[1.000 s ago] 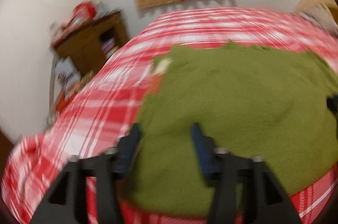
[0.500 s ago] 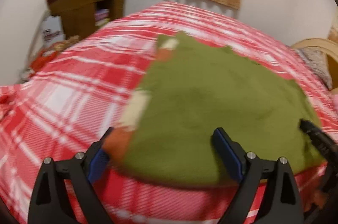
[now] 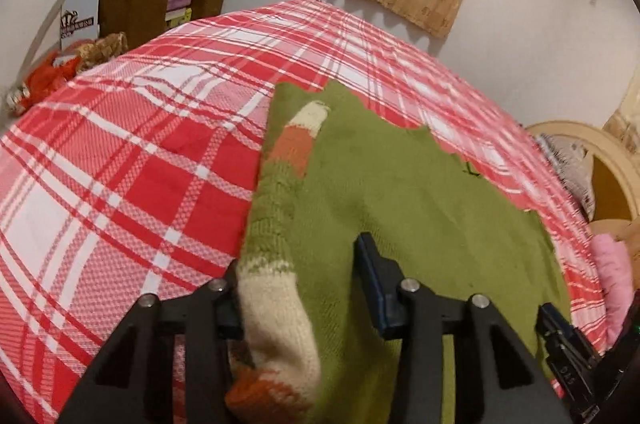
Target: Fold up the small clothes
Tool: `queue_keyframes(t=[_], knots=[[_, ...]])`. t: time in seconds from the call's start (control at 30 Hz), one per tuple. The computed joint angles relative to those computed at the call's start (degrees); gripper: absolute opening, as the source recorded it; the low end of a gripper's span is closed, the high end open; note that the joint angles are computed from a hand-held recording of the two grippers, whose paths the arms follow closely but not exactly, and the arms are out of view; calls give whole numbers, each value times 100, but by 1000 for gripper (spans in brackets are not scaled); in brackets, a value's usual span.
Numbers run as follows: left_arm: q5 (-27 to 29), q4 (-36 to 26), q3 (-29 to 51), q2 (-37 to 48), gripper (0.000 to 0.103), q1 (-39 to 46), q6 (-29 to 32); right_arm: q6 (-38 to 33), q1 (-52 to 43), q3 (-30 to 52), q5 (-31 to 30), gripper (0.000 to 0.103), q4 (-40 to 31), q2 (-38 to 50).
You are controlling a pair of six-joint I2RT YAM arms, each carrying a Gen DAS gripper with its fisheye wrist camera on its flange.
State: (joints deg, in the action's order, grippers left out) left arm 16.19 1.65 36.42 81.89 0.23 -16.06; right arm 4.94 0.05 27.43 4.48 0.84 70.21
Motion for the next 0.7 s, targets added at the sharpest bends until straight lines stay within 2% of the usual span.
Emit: queue_keyframes(t=[0.07, 0.13, 0.2, 0.23, 0.3, 0.4, 0.5, 0.63, 0.7], knots=[[159, 92, -45, 8, 46, 86, -32, 24, 89, 32, 177, 42, -51, -7], [284, 154, -35, 59, 48, 139, -82, 229, 446, 49, 816, 42, -239, -246], [295, 190, -58, 52, 48, 142, -117, 467, 748, 17, 374, 42, -401, -687], [240, 188, -68, 26, 48, 107, -133, 580, 1127, 78, 389, 42, -465, -726], [139, 146, -40, 19, 48, 51, -122, 717, 1872, 273, 326, 42, -403, -459], [212, 207, -14, 101, 48, 98, -116, 1080, 2462, 547, 181, 42, -116, 265], [346, 249, -20, 132, 48, 172, -135, 1378, 2622, 736, 320, 42, 66, 1102], [252, 189, 24, 141, 48, 120, -75, 1438, 2478, 606, 116, 42, 294, 1085], [90, 125, 45, 86, 42, 40, -55, 1430, 2387, 558, -6, 42, 387, 1085]])
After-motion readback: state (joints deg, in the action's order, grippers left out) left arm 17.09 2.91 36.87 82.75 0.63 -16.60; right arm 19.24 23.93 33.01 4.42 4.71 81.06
